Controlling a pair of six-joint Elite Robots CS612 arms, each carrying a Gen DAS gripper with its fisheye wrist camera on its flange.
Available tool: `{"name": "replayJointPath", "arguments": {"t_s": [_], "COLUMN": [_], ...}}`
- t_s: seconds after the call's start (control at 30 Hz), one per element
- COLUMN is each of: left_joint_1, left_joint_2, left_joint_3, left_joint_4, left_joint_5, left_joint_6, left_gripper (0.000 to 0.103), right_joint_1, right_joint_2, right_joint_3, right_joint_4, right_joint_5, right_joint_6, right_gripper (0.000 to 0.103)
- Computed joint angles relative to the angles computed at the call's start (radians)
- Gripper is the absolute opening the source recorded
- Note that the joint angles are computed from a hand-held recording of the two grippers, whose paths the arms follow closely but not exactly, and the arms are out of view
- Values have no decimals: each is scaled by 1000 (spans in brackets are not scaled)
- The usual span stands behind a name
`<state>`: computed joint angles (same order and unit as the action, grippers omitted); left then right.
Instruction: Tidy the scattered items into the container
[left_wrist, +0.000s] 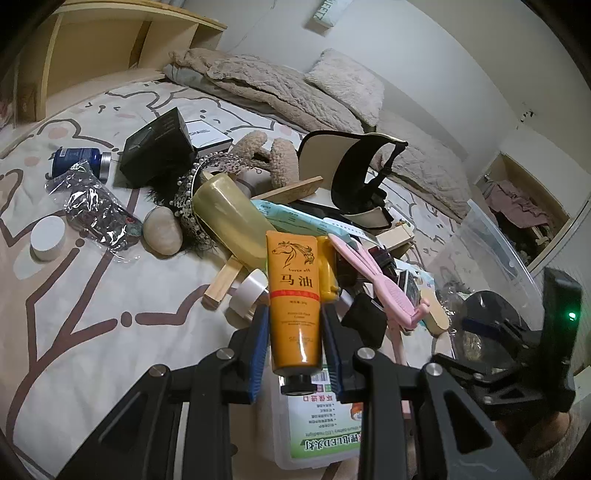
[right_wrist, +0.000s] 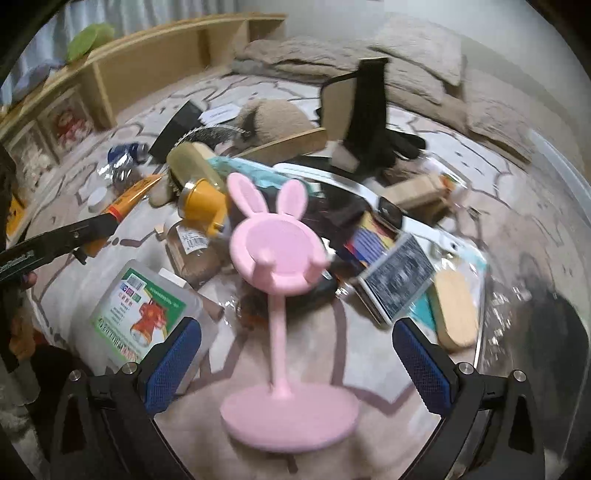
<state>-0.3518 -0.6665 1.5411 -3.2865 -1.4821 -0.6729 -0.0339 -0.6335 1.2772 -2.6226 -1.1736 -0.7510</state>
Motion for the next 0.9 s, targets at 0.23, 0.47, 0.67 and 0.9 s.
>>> {"name": "replayJointPath", "arguments": {"t_s": [0.23, 0.47, 0.67, 0.9], "left_joint_1": [3, 5, 4, 6], "left_joint_2": [0, 1, 2, 1], "left_joint_3": [3, 2, 1, 3], "left_joint_4": [-11, -11, -17, -18], "left_joint_5": [-12, -24, -26, -30], "left_joint_6": [-6, -5, -3, 0], "left_gripper": [28, 28, 28, 28], "right_joint_1": [32, 35, 27, 10], "right_joint_2": [62, 77, 85, 62], "right_joint_3": [-127, -147, -154, -98], "right_joint_4": [213, 223, 208, 144], "right_joint_5": [-96, -88, -37, 72], "right_joint_6": [-42, -45, -32, -28], "right_gripper": [67, 37, 25, 13]}}
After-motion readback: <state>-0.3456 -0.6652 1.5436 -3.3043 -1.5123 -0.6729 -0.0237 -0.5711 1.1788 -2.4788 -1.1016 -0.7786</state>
